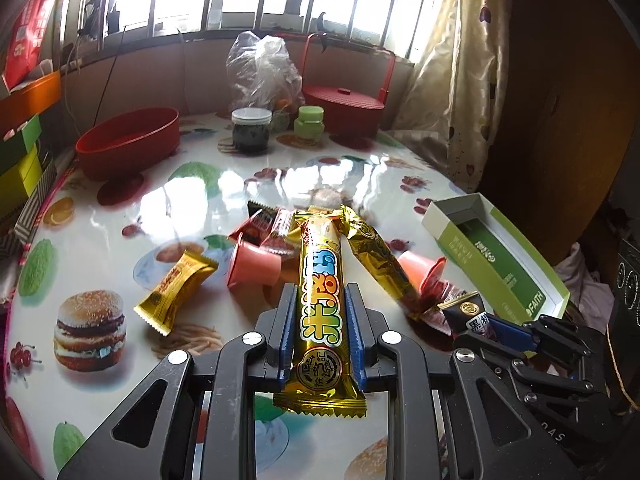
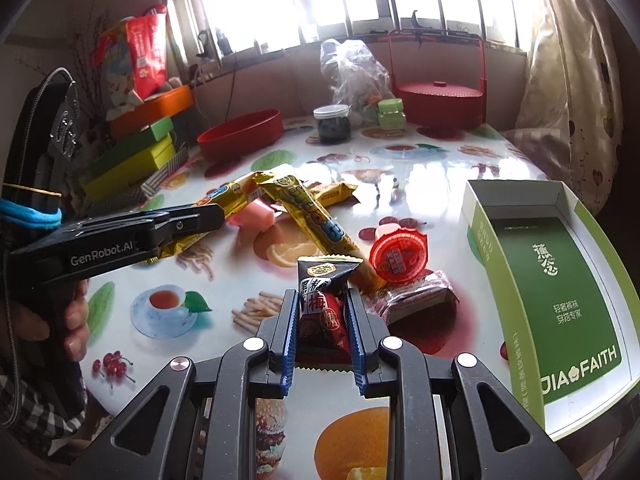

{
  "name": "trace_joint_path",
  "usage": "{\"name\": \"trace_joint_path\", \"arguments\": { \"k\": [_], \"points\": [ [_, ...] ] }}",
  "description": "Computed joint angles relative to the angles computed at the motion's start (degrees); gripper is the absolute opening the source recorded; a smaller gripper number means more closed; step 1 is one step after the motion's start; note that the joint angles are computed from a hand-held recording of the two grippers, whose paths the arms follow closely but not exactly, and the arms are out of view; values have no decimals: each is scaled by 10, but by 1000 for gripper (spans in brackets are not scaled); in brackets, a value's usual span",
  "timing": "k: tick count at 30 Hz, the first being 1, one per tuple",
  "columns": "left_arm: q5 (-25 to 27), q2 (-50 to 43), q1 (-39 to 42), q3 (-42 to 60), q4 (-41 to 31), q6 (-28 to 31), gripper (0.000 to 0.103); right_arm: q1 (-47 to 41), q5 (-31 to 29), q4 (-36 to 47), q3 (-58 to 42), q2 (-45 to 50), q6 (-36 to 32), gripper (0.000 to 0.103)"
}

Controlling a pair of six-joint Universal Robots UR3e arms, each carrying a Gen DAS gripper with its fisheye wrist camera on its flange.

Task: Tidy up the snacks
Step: 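Carry the red candy and yellow wafer bar over the green box with both tools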

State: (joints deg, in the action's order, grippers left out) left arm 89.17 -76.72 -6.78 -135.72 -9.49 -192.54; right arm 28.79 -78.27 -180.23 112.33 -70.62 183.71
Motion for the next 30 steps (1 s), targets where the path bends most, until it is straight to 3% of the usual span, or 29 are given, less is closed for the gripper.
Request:
{"name": "trace_joint_path", "arguments": {
  "k": [15, 30],
  "points": [
    [10, -42, -33, 70, -7, -6, 24, -28, 3, -6, 9, -30, 19, 22],
    [-7, -176, -114, 210, -20, 1, 24, -90, -10, 3, 48, -88, 30, 22]
  ]
}}
